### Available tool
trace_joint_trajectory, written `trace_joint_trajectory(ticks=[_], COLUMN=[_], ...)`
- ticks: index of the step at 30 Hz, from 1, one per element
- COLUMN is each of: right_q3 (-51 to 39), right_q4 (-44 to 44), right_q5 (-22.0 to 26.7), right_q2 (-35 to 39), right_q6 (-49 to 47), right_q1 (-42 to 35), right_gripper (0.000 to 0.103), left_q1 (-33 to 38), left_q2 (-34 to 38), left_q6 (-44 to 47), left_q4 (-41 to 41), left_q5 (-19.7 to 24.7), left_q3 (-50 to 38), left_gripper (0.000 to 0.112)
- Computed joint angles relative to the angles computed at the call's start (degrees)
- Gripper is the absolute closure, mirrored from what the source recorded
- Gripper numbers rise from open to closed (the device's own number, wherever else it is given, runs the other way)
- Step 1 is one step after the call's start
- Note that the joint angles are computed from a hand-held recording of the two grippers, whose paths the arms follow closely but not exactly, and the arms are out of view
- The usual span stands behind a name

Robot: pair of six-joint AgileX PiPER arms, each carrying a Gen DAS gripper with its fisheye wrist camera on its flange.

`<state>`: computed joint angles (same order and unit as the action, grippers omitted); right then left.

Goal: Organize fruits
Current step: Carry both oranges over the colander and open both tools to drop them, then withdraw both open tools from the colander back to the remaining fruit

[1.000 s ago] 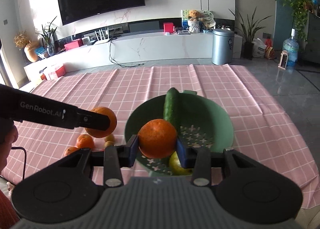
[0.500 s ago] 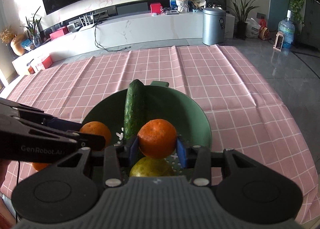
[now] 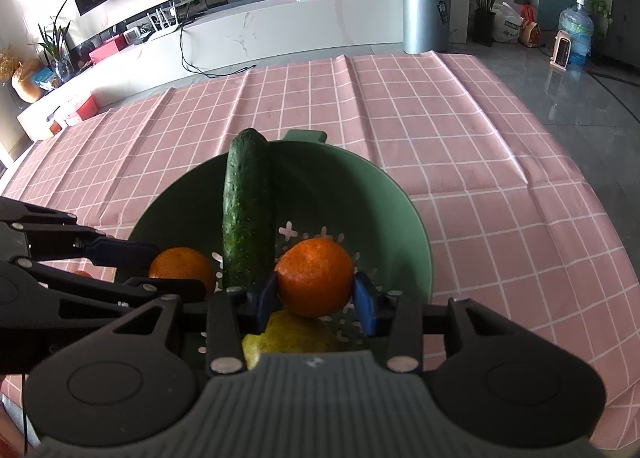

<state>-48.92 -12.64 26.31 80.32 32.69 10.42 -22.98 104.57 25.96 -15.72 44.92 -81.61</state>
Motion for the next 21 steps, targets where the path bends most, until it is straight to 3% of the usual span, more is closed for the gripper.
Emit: trace_joint_trajectory(ticks=[11, 16, 21], right_q3=[0.95, 3.05, 5.13], right_q4=[-2.83, -7.99, -18.78], right_q5=[1.37, 3.01, 6.88], right_q2=[-2.74, -7.48, -12.03], right_q6=[4.55, 14.33, 31.66], right_q1=[2.19, 6.71, 16.06], right_gripper=[0.061, 0.06, 0.059], left_q1=[1.35, 3.32, 6.53], left_q2=[-4.33, -8.49, -13.35], left_q6=[4.09, 6.72, 10.3], left_q4=[-2.76, -4.7, -6.47], left_q5=[-1.13, -0.21, 1.0], left_q3=[3.26, 6.11, 9.68], left_gripper=[0.055, 0.054, 0.054])
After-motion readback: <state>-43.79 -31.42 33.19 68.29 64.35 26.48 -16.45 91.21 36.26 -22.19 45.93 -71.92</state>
